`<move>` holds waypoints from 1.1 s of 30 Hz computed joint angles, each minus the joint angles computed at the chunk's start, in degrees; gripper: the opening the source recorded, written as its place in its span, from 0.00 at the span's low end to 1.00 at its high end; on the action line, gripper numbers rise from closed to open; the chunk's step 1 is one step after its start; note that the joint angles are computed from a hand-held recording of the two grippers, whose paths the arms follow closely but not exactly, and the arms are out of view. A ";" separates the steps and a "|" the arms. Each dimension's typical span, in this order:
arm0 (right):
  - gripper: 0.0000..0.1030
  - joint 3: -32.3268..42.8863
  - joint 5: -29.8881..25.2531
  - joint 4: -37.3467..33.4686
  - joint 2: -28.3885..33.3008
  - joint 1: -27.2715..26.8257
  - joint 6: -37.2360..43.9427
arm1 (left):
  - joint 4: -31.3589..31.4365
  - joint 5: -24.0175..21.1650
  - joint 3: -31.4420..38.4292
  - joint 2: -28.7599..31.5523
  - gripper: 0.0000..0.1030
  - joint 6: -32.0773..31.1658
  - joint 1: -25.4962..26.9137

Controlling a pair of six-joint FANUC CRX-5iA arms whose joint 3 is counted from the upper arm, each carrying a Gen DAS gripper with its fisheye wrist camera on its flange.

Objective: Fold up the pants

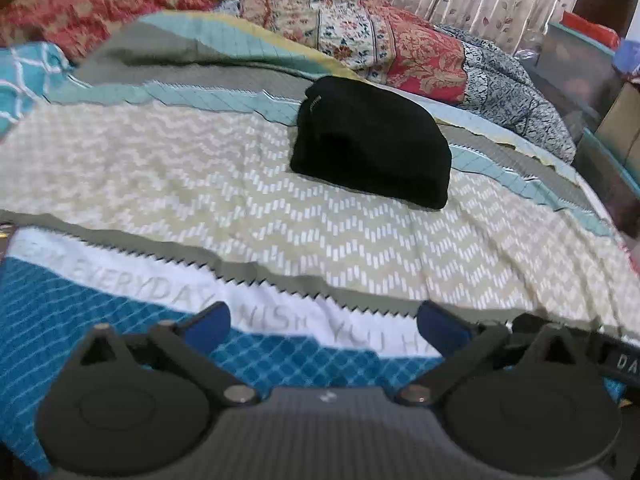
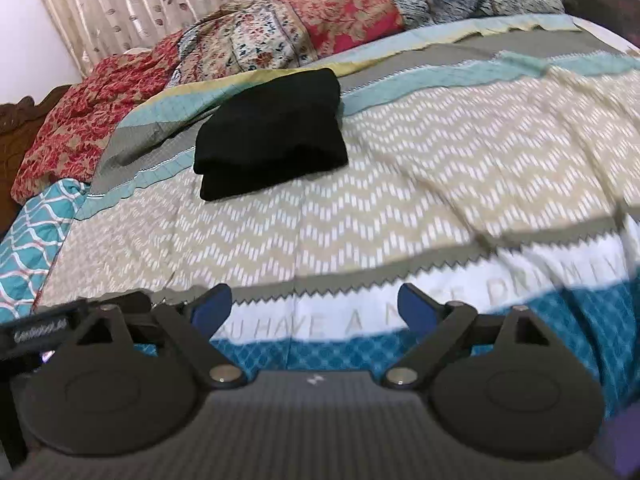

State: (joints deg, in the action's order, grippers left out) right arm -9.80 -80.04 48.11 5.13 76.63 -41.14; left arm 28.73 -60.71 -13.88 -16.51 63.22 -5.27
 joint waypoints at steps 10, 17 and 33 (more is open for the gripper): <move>0.93 1.00 0.15 -1.91 0.93 4.02 -2.57 | -9.56 -0.88 1.67 -3.80 1.00 4.94 -3.23; 0.93 1.00 2.53 -3.20 1.14 4.07 -2.58 | -11.33 -0.98 1.87 -3.90 1.00 5.70 -4.55; 0.94 0.84 3.86 -4.92 1.12 3.75 -4.07 | -18.73 1.36 2.54 -3.78 1.00 9.90 -6.55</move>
